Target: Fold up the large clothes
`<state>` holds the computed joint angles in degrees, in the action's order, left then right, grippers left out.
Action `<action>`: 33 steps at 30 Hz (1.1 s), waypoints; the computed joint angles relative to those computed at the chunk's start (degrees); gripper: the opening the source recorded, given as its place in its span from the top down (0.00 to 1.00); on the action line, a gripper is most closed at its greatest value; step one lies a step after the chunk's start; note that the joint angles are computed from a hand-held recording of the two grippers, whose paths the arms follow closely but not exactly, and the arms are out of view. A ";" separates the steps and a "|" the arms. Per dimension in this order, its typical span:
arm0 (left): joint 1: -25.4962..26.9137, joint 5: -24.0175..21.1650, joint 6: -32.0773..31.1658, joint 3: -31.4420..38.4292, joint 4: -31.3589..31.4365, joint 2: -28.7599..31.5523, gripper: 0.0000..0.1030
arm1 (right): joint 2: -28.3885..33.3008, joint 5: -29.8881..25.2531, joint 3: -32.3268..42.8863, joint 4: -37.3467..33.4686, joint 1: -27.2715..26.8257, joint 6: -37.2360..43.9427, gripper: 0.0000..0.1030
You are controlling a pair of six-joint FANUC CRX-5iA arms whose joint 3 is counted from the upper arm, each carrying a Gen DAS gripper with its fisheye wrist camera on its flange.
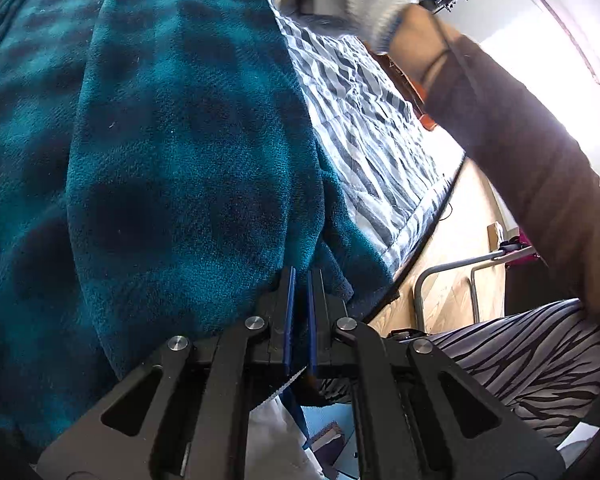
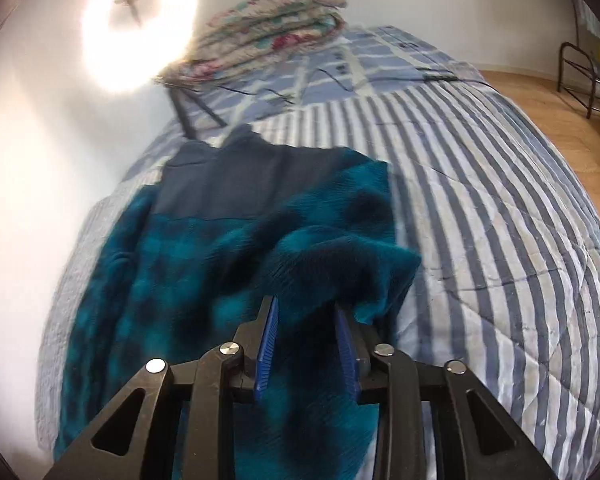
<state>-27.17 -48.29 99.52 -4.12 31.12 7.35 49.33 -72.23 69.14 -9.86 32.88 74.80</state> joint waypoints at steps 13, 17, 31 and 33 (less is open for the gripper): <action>-1.61 -0.40 2.86 1.21 -5.26 -3.19 0.98 | -11.34 5.11 -11.83 -7.12 -2.00 2.37 0.63; -2.13 1.02 4.83 0.74 -6.53 -5.45 0.98 | -20.15 7.18 -19.98 -8.41 -2.51 5.14 0.58; -6.63 -0.90 16.77 9.37 -18.84 -1.01 0.48 | -48.14 14.36 -46.84 -10.21 -3.41 6.26 0.39; -7.46 -1.80 18.24 11.09 -19.67 1.00 0.48 | -50.64 15.78 -49.76 -11.29 -3.98 6.54 0.39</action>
<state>-34.63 -50.09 117.76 6.97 11.45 8.34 -1.31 -56.45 19.38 -21.15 28.90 81.34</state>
